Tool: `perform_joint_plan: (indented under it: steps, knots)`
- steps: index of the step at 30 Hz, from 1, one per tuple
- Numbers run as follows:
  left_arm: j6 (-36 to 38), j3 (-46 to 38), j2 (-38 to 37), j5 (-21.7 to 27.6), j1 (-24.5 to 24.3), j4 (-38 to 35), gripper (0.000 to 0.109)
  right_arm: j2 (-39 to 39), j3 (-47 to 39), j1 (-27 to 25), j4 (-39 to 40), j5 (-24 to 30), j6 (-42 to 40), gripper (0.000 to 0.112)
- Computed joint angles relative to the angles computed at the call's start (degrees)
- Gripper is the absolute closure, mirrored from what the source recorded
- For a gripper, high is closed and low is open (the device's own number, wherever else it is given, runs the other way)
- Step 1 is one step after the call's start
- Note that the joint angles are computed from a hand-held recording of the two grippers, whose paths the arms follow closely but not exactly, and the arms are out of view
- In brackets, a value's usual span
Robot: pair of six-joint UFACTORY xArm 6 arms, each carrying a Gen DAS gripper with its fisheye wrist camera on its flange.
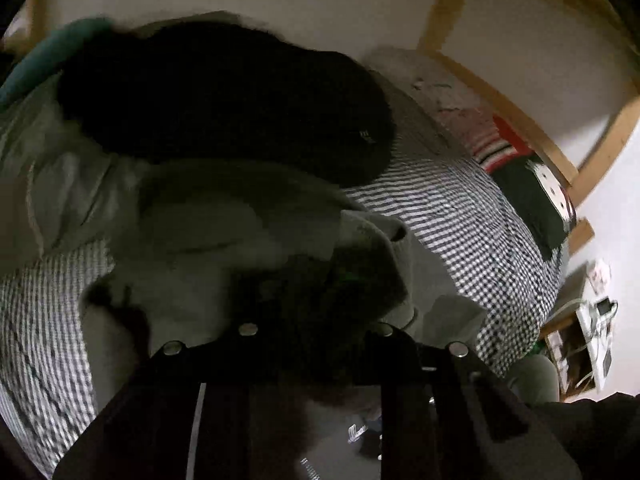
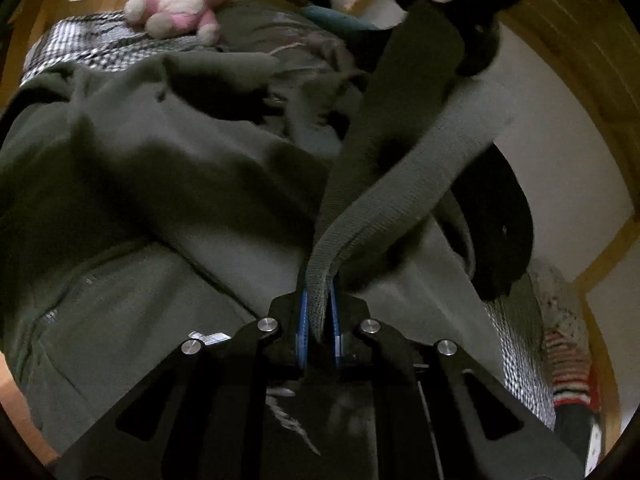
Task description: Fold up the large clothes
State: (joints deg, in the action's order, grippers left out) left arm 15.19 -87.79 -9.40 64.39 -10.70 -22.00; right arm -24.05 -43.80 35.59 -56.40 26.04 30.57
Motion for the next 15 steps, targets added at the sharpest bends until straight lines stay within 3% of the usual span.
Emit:
perform_joint_plan:
  steps: [6, 11, 13, 15]
  knots:
    - [1.0, 13.5, -7.2, -4.2, 8.9, -4.1, 0.086, 3.8, -1.9, 4.9, -2.7, 3.6, 0.2, 0.103]
    - [-2.8, 23.1, -12.7, -11.1, 14.7, -5.6, 0.067, 6.2, -3.9, 7.8, -7.0, 8.7, 0.6, 0.103]
    - [-3.8, 25.0, -14.8, -12.6, 18.2, -7.1, 0.048, 7.3, -4.7, 9.3, -8.9, 11.4, 0.8, 0.103]
    - [-5.3, 25.9, -17.4, -13.9, 22.3, -7.8, 0.045, 8.2, -5.3, 10.7, -11.3, 13.7, 1.5, 0.103]
